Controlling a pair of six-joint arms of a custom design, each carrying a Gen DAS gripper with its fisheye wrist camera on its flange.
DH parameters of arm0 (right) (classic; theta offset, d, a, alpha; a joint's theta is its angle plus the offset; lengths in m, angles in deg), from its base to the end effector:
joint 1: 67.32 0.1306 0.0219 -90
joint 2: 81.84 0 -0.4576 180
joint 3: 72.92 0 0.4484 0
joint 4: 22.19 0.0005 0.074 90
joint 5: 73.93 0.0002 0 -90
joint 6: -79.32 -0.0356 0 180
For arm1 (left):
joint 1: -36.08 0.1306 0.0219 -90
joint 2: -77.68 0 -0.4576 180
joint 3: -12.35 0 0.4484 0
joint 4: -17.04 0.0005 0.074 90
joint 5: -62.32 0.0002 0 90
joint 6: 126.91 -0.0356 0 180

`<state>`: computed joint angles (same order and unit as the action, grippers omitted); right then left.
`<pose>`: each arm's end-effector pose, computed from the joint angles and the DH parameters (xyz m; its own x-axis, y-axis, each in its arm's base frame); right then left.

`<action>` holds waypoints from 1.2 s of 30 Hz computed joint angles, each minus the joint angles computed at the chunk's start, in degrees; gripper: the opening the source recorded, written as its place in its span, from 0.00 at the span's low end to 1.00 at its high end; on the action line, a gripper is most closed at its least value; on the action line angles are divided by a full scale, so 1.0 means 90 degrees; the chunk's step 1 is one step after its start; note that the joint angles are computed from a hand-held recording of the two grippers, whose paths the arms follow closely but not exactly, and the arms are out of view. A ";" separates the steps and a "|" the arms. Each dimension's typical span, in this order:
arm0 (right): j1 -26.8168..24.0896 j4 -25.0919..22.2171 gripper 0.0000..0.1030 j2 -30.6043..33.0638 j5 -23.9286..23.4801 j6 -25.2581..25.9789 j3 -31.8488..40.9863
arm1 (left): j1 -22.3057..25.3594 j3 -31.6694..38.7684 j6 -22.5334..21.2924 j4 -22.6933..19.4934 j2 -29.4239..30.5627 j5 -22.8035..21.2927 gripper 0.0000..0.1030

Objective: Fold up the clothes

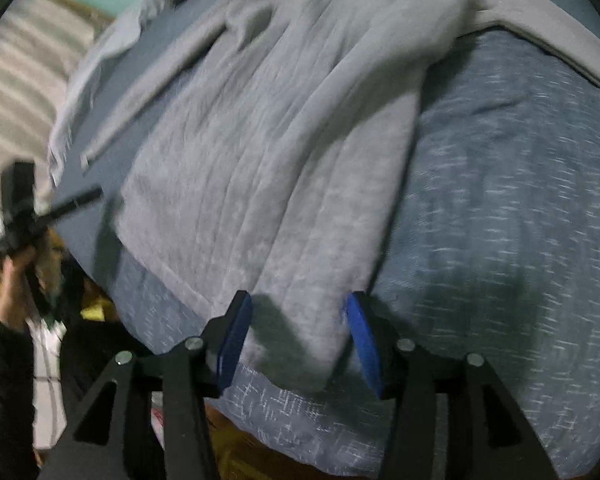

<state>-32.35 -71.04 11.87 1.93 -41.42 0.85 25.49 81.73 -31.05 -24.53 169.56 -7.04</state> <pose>0.4149 0.3002 0.3331 -0.9777 -0.0790 -0.1945 -0.1495 0.9126 0.3807 0.4870 -0.1043 0.3198 -0.9124 0.0734 -0.4026 0.2315 0.9038 -0.3600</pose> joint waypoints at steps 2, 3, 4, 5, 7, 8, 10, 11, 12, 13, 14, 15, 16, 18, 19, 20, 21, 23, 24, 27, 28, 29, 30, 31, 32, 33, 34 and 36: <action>0.0101 -0.0135 0.16 0.0116 0.0146 0.0115 0.0087 | 0.0011 0.0010 0.0017 -0.0012 -0.0009 0.0020 0.00; 0.0114 -0.0159 0.13 0.0125 0.0232 0.0137 0.0098 | 0.0019 0.0010 0.0019 -0.0013 -0.0012 0.0023 0.00; 0.0110 -0.0141 0.10 0.0094 0.0259 0.0144 0.0080 | 0.0028 0.0006 0.0012 -0.0016 -0.0016 0.0024 0.00; 0.0095 -0.0115 0.08 0.0021 0.0280 0.0144 0.0038 | 0.0036 0.0002 0.0004 -0.0019 -0.0019 0.0025 0.00; 0.0066 -0.0103 0.06 -0.0134 0.0316 0.0208 -0.0052 | 0.0048 -0.0002 -0.0024 -0.0034 -0.0020 0.0018 0.00; 0.0035 -0.0116 0.06 -0.0228 0.0333 0.0244 -0.0108 | 0.0052 -0.0002 -0.0042 -0.0045 -0.0017 0.0012 0.00; -0.0045 -0.0131 0.05 -0.0416 0.0326 0.0277 -0.0225 | 0.0052 -0.0007 -0.0036 -0.0050 0.0006 0.0029 0.00; -0.0084 -0.0115 0.05 -0.0508 0.0316 0.0259 -0.0285 | 0.0051 -0.0008 -0.0033 -0.0053 0.0018 0.0038 0.00; -0.0117 -0.0096 0.05 -0.0597 0.0319 0.0232 -0.0340 | 0.0047 0.0000 -0.0022 -0.0063 0.0037 0.0050 0.00; -0.0159 -0.0080 0.05 -0.0682 0.0317 0.0211 -0.0387 | 0.0041 0.0004 -0.0014 -0.0065 0.0053 0.0063 0.00; -0.0205 -0.0064 0.05 -0.0764 0.0312 0.0192 -0.0429 | 0.0035 0.0007 -0.0007 -0.0067 0.0070 0.0076 0.00; -0.0254 -0.0050 0.05 -0.0848 0.0307 0.0175 -0.0471 | 0.0029 0.0011 0.0001 -0.0070 0.0086 0.0088 0.00; -0.0302 -0.0037 0.05 -0.0929 0.0301 0.0157 -0.0510 | 0.0016 0.0021 0.0015 -0.0080 0.0105 0.0072 0.00; -0.0402 -0.0014 0.05 -0.1093 0.0288 0.0125 -0.0586 | -0.0021 0.0045 0.0028 -0.0105 0.0150 0.0045 0.01; -0.0450 -0.0030 0.05 -0.1153 0.0290 0.0115 -0.0627 | -0.0046 0.0059 0.0026 -0.0119 0.0175 0.0034 0.01; -0.0499 -0.0056 0.05 -0.1204 0.0296 0.0108 -0.0668 | -0.0070 0.0073 0.0025 -0.0133 0.0201 0.0024 0.01; -0.0544 -0.0071 0.05 -0.1244 0.0287 0.0104 -0.0707 | -0.0094 0.0087 0.0023 -0.0147 0.0226 0.0014 0.02; -0.0611 -0.0030 0.05 -0.1307 0.0233 0.0054 -0.0778 | -0.0152 0.0103 0.0024 -0.0156 0.0266 0.0031 0.07; -0.0642 -0.0011 0.05 -0.1339 0.0208 0.0025 -0.0813 | -0.0182 0.0111 0.0025 -0.0160 0.0287 0.0041 0.12; -0.0698 0.0030 0.05 -0.1375 0.0173 -0.0055 -0.0888 | -0.0282 0.0129 0.0040 -0.0118 0.0344 0.0157 0.20; -0.0696 0.0060 0.05 -0.1368 0.0170 -0.0101 -0.0905 | -0.0291 0.0127 0.0092 -0.0072 0.0366 0.0264 0.20; -0.0746 0.0081 0.05 -0.1393 0.0116 -0.0124 -0.0934 | -0.0301 0.0123 0.0145 -0.0023 0.0388 0.0370 0.20; -0.0787 0.0131 0.05 -0.1412 0.0056 -0.0166 -0.0970 | -0.0311 0.0119 0.0200 0.0027 0.0413 0.0474 0.20; -0.0823 0.0165 0.05 -0.1436 0.0007 -0.0183 -0.1005 | -0.0329 0.0129 0.0268 0.0053 0.0482 0.0543 0.20; -0.0866 0.0186 0.05 -0.1465 -0.0041 -0.0182 -0.1038 | -0.0353 0.0141 0.0263 0.0044 0.0528 0.0534 0.20; -0.0892 0.0226 0.05 -0.1489 -0.0082 -0.0208 -0.1070 | -0.0390 0.0148 0.0213 0.0056 0.0563 0.0485 0.18; -0.0910 0.0274 0.05 -0.1511 -0.0120 -0.0248 -0.1100 | -0.0426 0.0154 0.0165 0.0068 0.0597 0.0437 0.18; -0.0920 0.0310 0.05 -0.1536 -0.0142 -0.0267 -0.1120 | -0.0466 0.0159 0.0090 0.0067 0.0597 0.0442 0.05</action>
